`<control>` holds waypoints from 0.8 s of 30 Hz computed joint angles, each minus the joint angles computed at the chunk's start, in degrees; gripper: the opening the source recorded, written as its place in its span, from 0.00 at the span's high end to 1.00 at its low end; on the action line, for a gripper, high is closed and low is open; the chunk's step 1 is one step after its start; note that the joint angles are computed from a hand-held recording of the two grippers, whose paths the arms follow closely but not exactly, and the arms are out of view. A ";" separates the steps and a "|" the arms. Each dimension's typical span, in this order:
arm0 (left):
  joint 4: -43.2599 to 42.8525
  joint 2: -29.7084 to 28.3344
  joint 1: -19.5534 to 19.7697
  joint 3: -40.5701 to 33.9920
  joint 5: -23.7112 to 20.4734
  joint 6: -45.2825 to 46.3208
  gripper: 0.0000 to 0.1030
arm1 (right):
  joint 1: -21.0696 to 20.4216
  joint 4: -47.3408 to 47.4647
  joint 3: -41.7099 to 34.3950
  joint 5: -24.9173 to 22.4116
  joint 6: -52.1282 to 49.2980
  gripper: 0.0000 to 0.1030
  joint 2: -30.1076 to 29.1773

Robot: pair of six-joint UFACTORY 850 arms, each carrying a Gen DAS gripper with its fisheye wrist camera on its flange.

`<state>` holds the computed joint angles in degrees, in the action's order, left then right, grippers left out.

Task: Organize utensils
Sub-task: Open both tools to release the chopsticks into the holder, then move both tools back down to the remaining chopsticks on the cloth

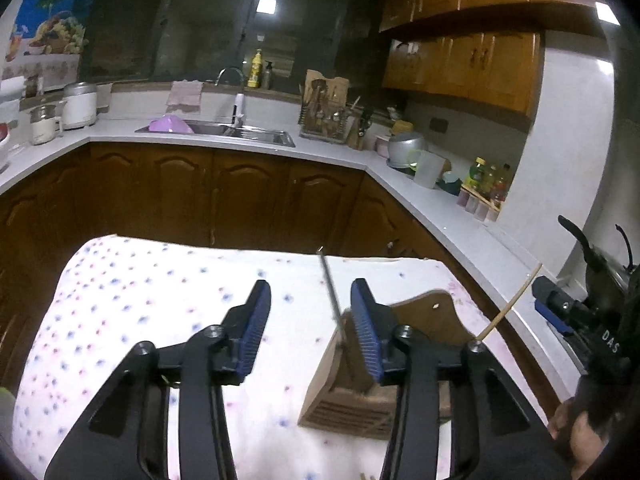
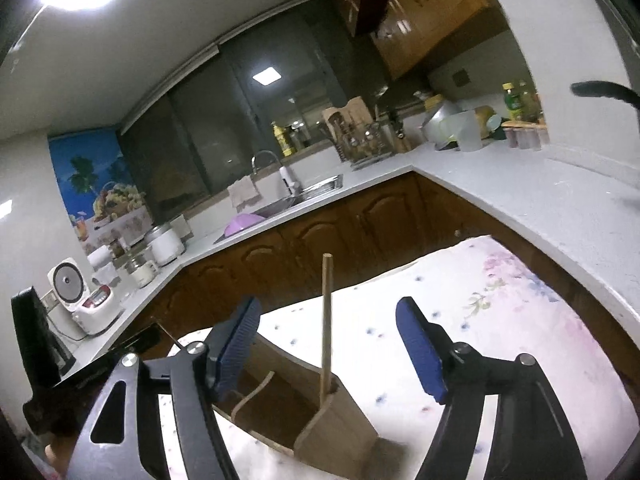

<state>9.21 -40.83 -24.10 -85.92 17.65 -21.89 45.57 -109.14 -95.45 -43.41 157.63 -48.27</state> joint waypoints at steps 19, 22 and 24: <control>-10.60 14.54 0.21 28.08 5.61 9.86 0.20 | 8.13 7.14 11.00 2.94 -0.97 0.19 5.08; -9.05 16.24 -0.30 30.89 6.07 8.18 0.20 | 9.65 9.37 11.27 2.00 -3.46 0.10 5.16; -7.49 17.34 -0.50 32.83 6.64 6.39 0.20 | 10.45 9.95 11.38 1.77 -4.66 0.06 5.21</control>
